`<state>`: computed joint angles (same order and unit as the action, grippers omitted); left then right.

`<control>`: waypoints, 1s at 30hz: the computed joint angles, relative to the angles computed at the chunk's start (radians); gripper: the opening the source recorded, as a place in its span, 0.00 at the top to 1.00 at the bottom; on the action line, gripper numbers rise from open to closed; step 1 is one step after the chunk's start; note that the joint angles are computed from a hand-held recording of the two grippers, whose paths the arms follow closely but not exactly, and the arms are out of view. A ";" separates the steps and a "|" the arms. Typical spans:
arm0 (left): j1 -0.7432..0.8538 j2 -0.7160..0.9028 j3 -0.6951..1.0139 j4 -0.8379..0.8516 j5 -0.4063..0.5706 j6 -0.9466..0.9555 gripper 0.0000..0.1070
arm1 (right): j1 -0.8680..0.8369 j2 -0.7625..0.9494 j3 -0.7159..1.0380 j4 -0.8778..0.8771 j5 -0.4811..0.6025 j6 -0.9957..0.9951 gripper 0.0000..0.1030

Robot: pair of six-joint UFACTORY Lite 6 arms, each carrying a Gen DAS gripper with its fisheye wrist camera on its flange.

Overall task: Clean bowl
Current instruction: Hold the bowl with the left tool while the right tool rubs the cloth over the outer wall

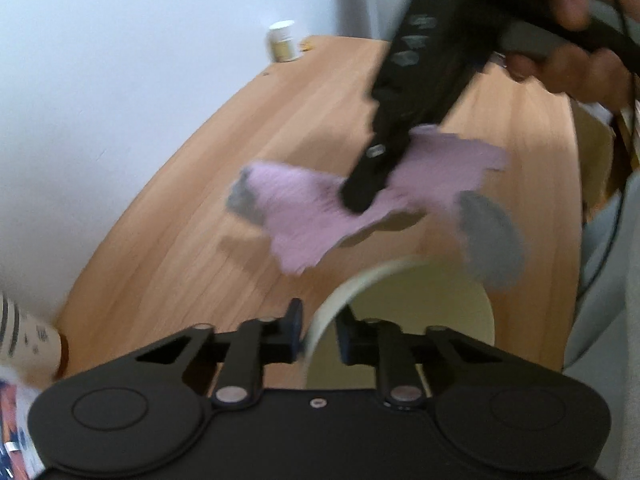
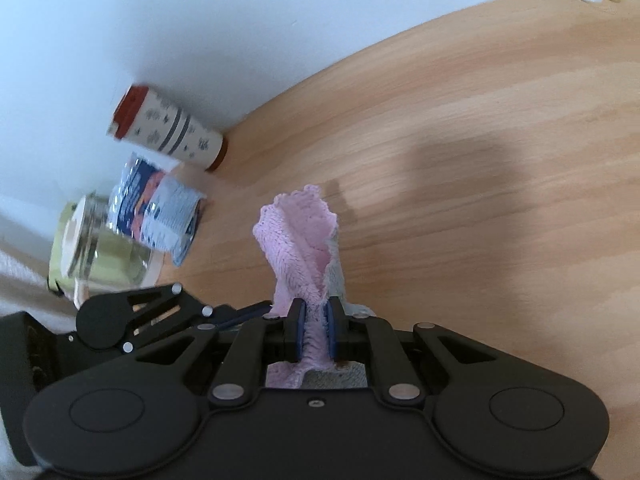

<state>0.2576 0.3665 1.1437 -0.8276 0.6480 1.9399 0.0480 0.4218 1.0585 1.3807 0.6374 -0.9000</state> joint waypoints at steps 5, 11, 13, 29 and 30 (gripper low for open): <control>0.054 -0.021 -0.065 -0.110 -0.041 -0.009 0.94 | -0.018 0.029 0.036 0.011 0.027 0.007 0.87; 0.102 -0.074 -0.170 -0.291 -0.062 0.112 0.94 | 0.021 0.118 0.192 -0.057 0.063 0.081 0.87; 0.117 -0.082 -0.191 -0.320 -0.069 0.106 0.94 | 0.052 0.172 0.291 -0.132 0.086 0.154 0.87; 0.248 -0.201 -0.330 -0.335 -0.045 0.037 0.91 | 0.217 0.356 0.620 -0.522 0.185 0.449 0.87; 0.251 -0.204 -0.332 -0.326 -0.048 0.027 0.91 | 0.210 0.349 0.610 -0.537 0.185 0.461 0.87</control>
